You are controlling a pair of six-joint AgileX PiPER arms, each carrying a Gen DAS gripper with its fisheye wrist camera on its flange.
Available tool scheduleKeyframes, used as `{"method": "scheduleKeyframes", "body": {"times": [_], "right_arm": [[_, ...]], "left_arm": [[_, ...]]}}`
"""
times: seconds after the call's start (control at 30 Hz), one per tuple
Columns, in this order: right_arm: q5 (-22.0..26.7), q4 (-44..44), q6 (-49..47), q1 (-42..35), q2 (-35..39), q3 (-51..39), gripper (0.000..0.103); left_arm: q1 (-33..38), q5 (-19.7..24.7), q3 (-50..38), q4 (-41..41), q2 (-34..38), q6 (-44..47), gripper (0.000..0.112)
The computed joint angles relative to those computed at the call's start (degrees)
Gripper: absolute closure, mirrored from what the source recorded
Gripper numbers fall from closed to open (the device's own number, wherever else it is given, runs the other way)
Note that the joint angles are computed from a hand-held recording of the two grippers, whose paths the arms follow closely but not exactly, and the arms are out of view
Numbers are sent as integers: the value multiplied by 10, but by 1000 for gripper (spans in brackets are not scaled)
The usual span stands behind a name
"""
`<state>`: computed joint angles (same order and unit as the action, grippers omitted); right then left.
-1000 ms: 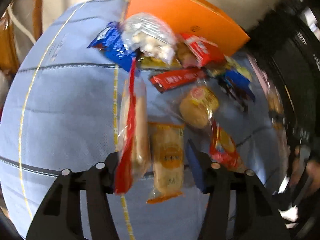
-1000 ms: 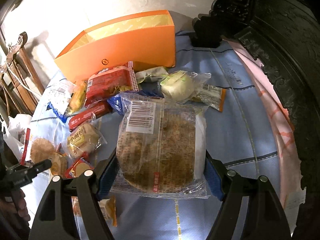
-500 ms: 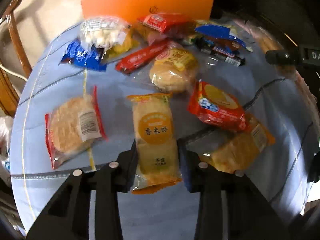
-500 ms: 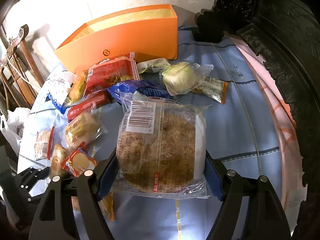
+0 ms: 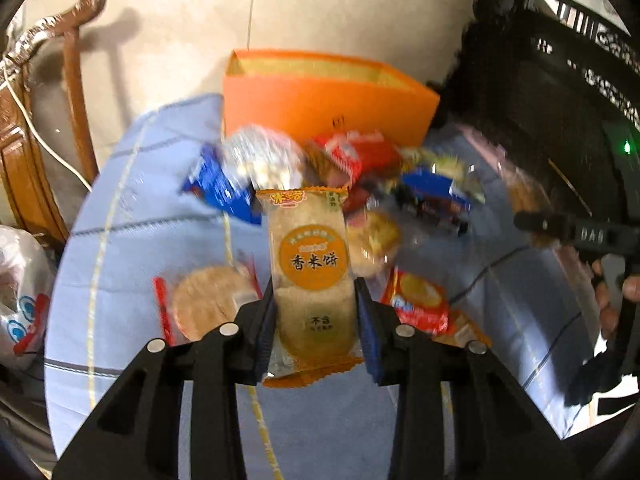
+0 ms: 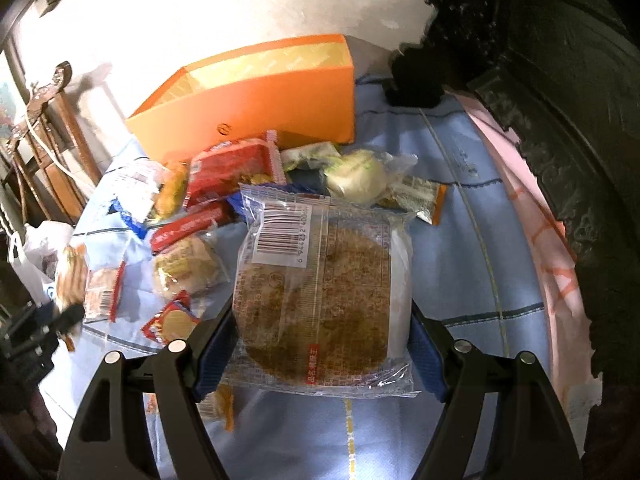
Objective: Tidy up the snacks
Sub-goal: 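Carry the rice-cake pack with the left tool while the right carries the bread pack into the box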
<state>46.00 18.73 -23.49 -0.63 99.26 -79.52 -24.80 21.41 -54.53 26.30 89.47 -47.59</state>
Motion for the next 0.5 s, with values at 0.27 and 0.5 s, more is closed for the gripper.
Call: {"method": "scheduleKeyframes", "body": {"times": [0.27,0.5], "right_arm": [[8,-27,11,34,-52,-21,26],[15,-61,41,62,-71,-81,26]], "left_arm": [[-11,53,-56,22,-43,-12,77],[-3,94,-137,15,-37,21,77]]}}
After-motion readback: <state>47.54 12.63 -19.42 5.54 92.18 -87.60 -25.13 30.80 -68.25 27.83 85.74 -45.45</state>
